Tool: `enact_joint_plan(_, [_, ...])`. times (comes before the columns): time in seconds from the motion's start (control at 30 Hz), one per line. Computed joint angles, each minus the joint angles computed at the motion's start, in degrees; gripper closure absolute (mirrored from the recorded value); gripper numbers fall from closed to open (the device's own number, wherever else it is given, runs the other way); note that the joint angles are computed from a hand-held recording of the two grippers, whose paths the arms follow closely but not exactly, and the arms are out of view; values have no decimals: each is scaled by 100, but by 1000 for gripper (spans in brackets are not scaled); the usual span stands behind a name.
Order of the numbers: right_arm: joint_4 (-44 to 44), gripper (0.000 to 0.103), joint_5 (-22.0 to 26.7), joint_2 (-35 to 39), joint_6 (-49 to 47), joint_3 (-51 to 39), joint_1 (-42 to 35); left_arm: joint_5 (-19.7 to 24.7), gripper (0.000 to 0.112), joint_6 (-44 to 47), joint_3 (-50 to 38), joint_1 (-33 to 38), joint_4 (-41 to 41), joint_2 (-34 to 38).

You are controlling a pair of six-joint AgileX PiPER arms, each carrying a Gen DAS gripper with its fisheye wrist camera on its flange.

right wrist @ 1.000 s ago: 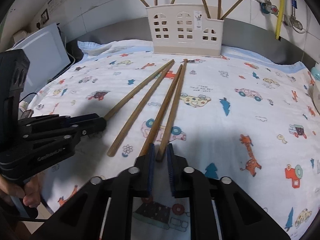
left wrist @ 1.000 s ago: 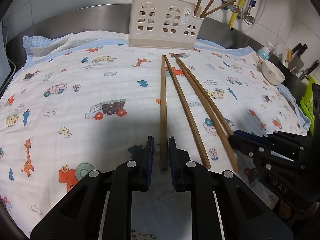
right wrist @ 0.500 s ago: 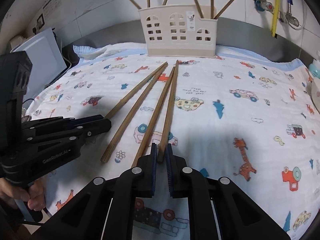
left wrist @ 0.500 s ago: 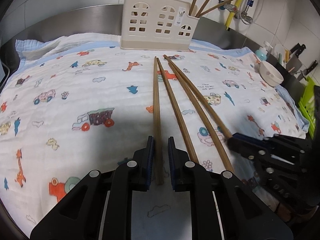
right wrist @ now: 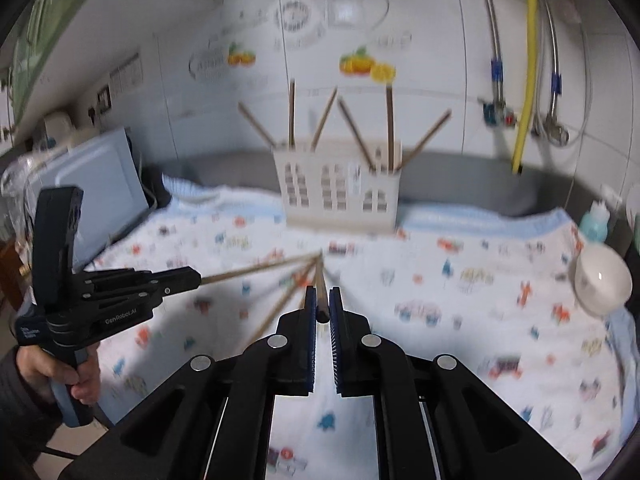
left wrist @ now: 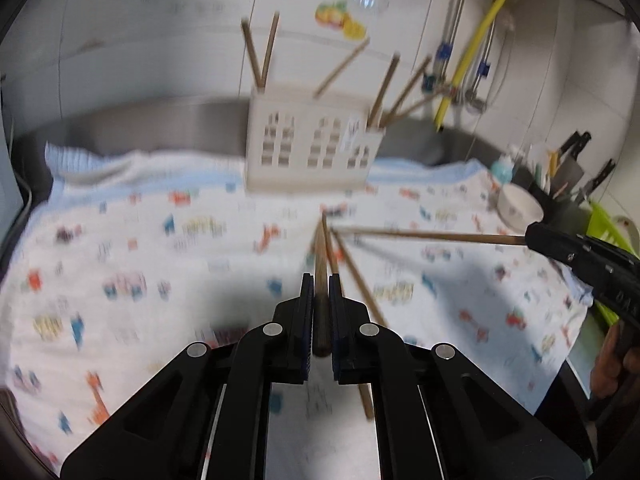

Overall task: Organize utensils
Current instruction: 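Close the left gripper on a chopstick end and lift it upright, then carry the chopstick over the cream holder and open the left gripper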

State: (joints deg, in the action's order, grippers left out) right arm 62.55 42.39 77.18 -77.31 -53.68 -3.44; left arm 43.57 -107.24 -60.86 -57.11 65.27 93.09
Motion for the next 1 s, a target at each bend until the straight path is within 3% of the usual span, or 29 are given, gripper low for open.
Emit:
enact_joint_plan(0.17, [-216,97,439,373,495,-943,-43,160,106,559,-403,229,98,-113])
enact_joint_plan(0.4, [-643,97,850,869,1204,-2195,24,-123,107,1559,-902,697,-289,-70])
enact_joint_plan(0.6, [-1231,97,993,1394,1925,-3538,184,-353,107,2366,-1393,1081,-714,32])
enact_joint_plan(1.0, [-2481,97,1203,2620,3377,-6507,731,-58,107,4133,-2922,1424,-1378,354])
